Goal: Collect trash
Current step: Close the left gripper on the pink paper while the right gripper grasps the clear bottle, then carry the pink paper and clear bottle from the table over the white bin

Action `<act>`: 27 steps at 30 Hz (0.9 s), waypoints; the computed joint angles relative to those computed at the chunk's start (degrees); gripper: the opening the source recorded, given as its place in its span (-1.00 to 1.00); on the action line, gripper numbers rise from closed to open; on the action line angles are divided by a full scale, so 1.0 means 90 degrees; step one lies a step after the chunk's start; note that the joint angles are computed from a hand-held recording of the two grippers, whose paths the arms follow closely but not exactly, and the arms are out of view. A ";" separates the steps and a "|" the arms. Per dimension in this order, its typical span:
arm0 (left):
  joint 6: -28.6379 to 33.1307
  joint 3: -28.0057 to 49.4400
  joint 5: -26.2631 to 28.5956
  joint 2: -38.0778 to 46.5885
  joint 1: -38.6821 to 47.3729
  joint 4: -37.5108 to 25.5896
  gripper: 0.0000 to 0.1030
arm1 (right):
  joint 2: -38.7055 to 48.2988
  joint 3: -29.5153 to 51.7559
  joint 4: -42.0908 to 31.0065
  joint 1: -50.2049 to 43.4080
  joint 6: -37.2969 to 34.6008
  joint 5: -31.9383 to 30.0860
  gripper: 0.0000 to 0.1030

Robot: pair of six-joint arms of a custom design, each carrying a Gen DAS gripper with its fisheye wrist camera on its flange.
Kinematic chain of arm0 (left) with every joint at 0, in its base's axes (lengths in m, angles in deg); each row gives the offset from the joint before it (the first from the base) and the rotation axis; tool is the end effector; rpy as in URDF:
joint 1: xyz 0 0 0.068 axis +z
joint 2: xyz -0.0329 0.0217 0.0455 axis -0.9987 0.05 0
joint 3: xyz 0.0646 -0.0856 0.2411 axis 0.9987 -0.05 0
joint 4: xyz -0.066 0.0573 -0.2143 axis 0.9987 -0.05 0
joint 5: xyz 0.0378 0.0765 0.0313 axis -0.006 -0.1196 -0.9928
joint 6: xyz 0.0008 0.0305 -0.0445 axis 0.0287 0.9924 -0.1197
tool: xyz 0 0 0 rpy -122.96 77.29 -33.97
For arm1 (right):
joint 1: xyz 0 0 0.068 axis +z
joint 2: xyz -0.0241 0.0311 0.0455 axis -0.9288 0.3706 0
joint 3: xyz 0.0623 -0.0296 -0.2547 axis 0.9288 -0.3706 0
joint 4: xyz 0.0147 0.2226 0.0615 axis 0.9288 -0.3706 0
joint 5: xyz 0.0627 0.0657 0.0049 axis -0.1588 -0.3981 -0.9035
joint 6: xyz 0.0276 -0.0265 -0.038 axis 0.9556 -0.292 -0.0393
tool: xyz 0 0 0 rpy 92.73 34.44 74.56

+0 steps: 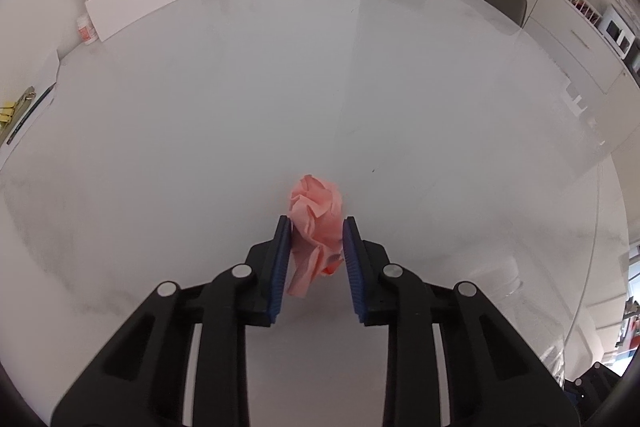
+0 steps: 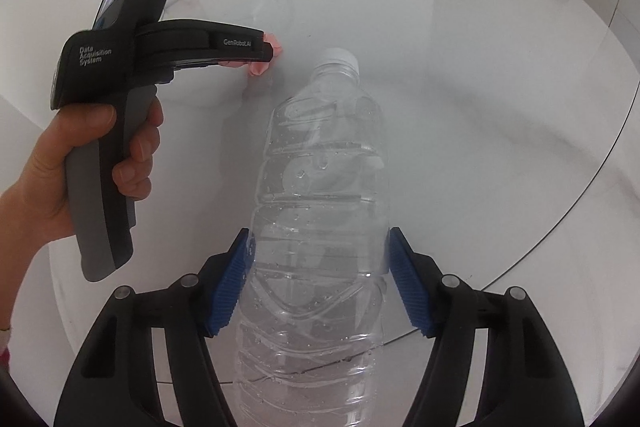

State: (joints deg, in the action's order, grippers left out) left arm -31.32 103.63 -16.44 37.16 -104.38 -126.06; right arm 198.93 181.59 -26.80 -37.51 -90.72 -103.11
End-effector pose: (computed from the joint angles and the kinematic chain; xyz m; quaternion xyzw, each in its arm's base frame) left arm 0.3481 -0.0968 0.2202 -0.2394 0.9378 0.0305 0.2494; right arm 0.3083 0.1964 0.2475 -0.3640 0.9011 0.1863 0.1441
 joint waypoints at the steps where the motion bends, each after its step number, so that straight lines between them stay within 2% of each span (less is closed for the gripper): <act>1: 0.0004 -0.0039 0.0001 -0.0068 -0.0013 0.0023 -0.50 | -0.0020 -0.0055 0.0009 -0.0094 -0.0063 -0.0066 0.32; 7: -0.0051 -0.0304 0.0041 -0.0521 -0.0041 0.0010 -0.50 | 0.0207 0.0163 -0.0207 -0.0523 -0.0032 -0.0689 0.32; 11: -0.0313 -0.0643 0.0039 -0.1162 -0.0167 -0.0187 -0.50 | 0.0150 0.0174 -0.0260 -0.0692 0.0039 -0.0864 0.32; 15: -0.0800 -0.0863 -0.0186 -0.1905 -0.0618 -0.0708 -0.50 | -0.0315 -0.0242 -0.0157 -0.0723 -0.0008 -0.0981 0.32; 19: -0.1539 -0.0907 -0.0581 -0.2647 -0.1403 -0.1594 -0.50 | -0.0993 -0.0848 -0.0130 -0.0727 -0.0075 -0.1051 0.32; 24: -0.3519 -0.0623 -0.1397 -0.3460 -0.3274 -0.3390 -0.50 | -0.2013 -0.1488 -0.0394 -0.0553 0.0035 -0.1142 0.32; 25: -0.4090 -0.0523 -0.1550 -0.3531 -0.3754 -0.3835 -0.50 | -0.2212 -0.1585 -0.0467 -0.0500 0.0070 -0.1165 0.32; 27: -0.5846 -0.0178 -0.1870 -0.3534 -0.5163 -0.5093 -0.50 | -0.2788 -0.1862 -0.0664 -0.0358 0.0116 -0.1169 0.32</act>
